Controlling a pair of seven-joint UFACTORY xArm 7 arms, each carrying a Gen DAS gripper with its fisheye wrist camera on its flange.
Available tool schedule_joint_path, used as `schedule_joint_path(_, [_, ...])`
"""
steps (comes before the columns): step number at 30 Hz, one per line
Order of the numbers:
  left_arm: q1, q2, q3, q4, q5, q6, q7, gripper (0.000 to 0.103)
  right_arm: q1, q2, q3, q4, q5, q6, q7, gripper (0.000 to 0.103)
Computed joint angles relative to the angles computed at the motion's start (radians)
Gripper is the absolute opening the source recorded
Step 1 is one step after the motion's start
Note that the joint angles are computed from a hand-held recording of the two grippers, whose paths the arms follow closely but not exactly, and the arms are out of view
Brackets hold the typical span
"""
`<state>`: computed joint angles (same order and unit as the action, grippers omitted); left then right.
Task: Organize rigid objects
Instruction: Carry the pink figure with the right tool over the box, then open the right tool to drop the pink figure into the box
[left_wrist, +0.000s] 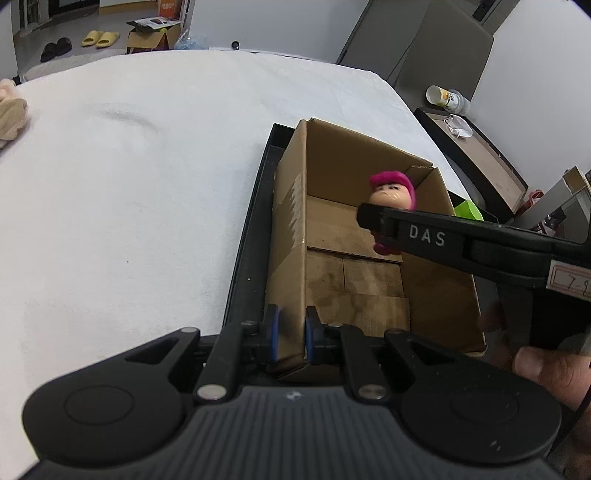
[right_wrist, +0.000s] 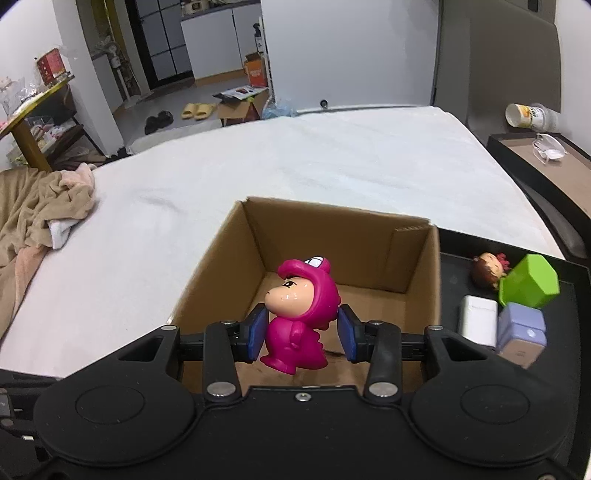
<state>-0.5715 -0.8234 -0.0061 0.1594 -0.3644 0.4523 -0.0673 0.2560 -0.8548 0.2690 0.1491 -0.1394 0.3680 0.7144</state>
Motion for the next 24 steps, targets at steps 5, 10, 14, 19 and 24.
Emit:
schedule_joint_path(5, [-0.001, 0.01, 0.007, 0.007, -0.003, -0.001, 0.007, 0.013, 0.006, -0.012, -0.021, -0.008, 0.004, -0.028, -0.02, 0.047])
schedule_joint_path(10, [0.008, -0.005, 0.002, 0.003, -0.001, 0.007, 0.004, 0.013, 0.017, -0.055, -0.055, -0.011, 0.032, 0.011, -0.052, 0.047])
schedule_joint_path(14, [0.016, -0.008, -0.006, 0.005, 0.006, 0.014, -0.004, 0.013, 0.023, -0.096, -0.075, -0.009, 0.053, 0.056, -0.072, 0.047])
schedule_joint_path(19, [0.021, 0.0, -0.034, 0.019, 0.028, 0.022, -0.029, 0.013, 0.026, -0.159, -0.103, -0.005, 0.082, 0.123, -0.101, 0.047])
schedule_joint_path(24, [0.025, 0.019, -0.049, 0.033, 0.046, 0.022, -0.047, 0.013, 0.017, -0.248, -0.125, -0.014, 0.113, 0.188, -0.124, 0.051])
